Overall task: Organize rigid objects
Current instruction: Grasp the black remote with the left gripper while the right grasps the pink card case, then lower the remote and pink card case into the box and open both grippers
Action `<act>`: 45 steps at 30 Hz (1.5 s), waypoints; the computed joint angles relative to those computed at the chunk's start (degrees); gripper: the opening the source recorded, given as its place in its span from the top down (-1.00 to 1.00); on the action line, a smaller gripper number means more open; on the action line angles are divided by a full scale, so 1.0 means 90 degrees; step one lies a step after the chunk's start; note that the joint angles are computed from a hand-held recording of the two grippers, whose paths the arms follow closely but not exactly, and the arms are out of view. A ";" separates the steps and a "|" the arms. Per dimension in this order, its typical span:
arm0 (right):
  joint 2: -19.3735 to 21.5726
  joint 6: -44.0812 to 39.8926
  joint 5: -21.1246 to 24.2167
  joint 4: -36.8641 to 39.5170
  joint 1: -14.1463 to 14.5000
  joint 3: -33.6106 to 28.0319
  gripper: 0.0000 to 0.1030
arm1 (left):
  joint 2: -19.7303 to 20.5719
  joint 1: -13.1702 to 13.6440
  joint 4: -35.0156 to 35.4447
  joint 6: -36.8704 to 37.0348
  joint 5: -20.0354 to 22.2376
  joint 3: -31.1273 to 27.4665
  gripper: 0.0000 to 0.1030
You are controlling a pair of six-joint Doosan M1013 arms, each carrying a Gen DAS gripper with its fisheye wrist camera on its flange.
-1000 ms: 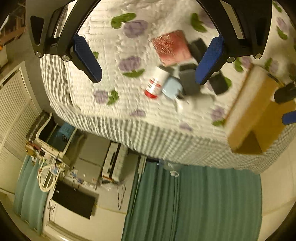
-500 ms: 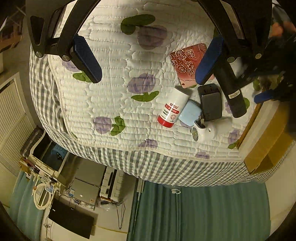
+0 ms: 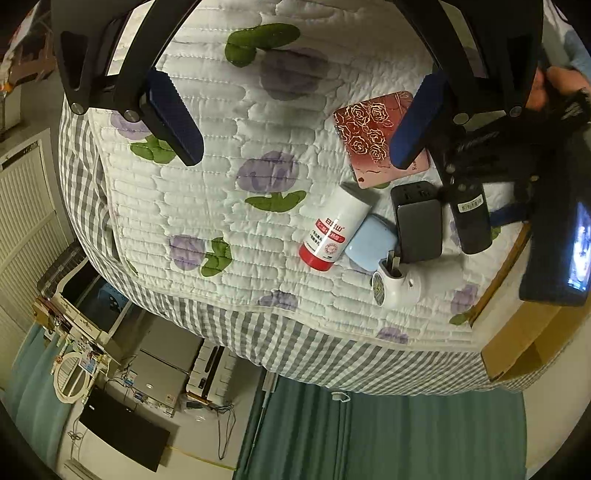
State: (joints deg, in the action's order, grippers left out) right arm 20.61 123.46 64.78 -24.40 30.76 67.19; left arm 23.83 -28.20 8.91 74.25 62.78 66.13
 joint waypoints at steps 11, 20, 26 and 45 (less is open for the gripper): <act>-0.0021 0.0010 -0.0057 -0.0086 0.0034 0.0021 -0.97 | -0.0063 0.0190 -0.0914 0.1045 0.0042 -0.0094 0.31; 0.0090 -0.0764 -0.0264 0.0942 -0.0043 -0.0042 -0.97 | -0.0651 0.0222 -0.1102 0.1896 -0.0409 0.0561 0.63; 0.0467 -0.1367 0.0242 0.1626 -0.0086 -0.0373 -0.80 | -0.0663 0.0281 -0.1052 0.1850 -0.0490 0.0509 0.63; 0.0395 -0.0765 0.0272 0.1158 0.0069 -0.0386 -0.40 | -0.0857 0.0356 -0.1204 0.1878 -0.0554 0.0507 0.63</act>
